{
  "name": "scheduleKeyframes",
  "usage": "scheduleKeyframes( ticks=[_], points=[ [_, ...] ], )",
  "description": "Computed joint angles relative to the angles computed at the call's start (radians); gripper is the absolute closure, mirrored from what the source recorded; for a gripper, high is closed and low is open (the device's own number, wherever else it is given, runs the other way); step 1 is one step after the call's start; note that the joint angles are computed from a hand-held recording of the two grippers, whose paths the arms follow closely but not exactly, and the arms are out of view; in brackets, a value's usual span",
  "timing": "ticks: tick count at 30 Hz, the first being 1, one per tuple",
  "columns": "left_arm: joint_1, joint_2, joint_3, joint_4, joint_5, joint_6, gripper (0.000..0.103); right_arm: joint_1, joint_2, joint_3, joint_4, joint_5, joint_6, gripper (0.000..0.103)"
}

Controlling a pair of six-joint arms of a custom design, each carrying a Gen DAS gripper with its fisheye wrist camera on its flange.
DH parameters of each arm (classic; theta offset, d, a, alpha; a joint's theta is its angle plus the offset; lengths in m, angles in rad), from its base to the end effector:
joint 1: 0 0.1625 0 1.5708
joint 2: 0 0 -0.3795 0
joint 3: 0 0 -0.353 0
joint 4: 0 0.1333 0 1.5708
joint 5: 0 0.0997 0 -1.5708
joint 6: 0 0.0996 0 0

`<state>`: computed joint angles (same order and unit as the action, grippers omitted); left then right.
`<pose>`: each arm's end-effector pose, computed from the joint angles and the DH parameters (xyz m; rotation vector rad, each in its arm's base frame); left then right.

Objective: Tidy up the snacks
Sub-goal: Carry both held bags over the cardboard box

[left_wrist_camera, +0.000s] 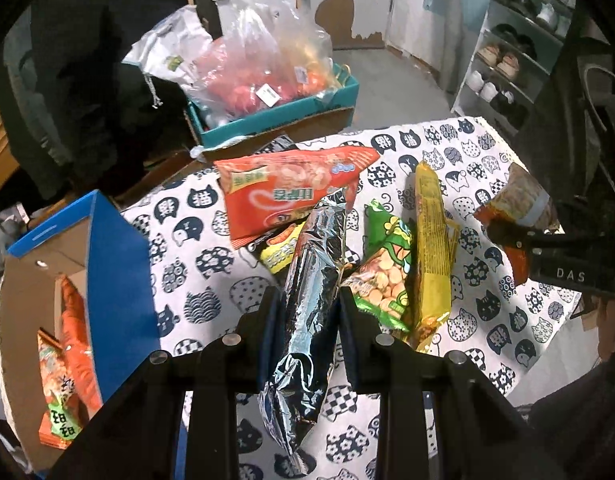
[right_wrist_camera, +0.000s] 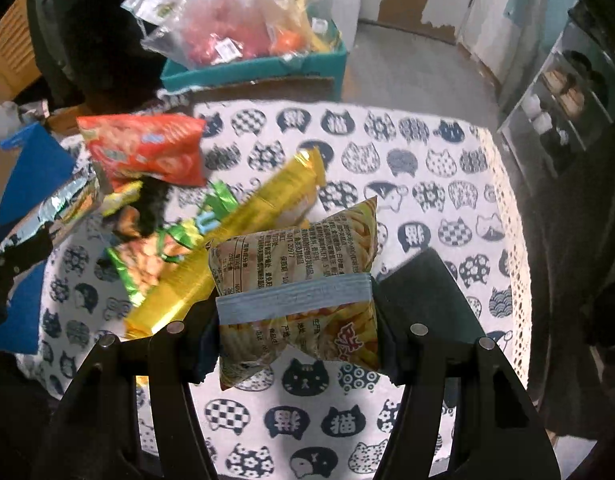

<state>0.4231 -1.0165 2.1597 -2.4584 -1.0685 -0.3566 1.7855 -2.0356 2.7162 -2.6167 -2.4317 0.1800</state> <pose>-0.3090 -0.3379 0.0543 1.0795 2.3631 -0.2115 0.1034 -0.2032 0.2546 -0.1547 -2.2958 0.6217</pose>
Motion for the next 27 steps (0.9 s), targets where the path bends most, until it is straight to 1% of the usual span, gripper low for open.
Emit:
scheduleKeyframes(
  ticks=[4, 12, 20, 27],
  points=[
    [-0.001, -0.047, 0.020, 0.006, 0.004, -0.011, 0.074, 0.061, 0.054, -0.034, 0.015, -0.016, 0.042, 0.041],
    [0.010, -0.131, 0.042, 0.027, 0.026, -0.032, 0.074, 0.152, 0.173, -0.095, 0.008, -0.040, 0.100, 0.041],
    [0.022, -0.203, 0.062, 0.042, 0.077, -0.044, 0.074, 0.223, 0.284, -0.155, -0.003, -0.045, 0.130, 0.041],
    [0.042, -0.268, 0.079, 0.059, 0.105, -0.055, 0.074, 0.294, 0.387, -0.228, -0.014, -0.041, 0.145, 0.041]
  ],
)
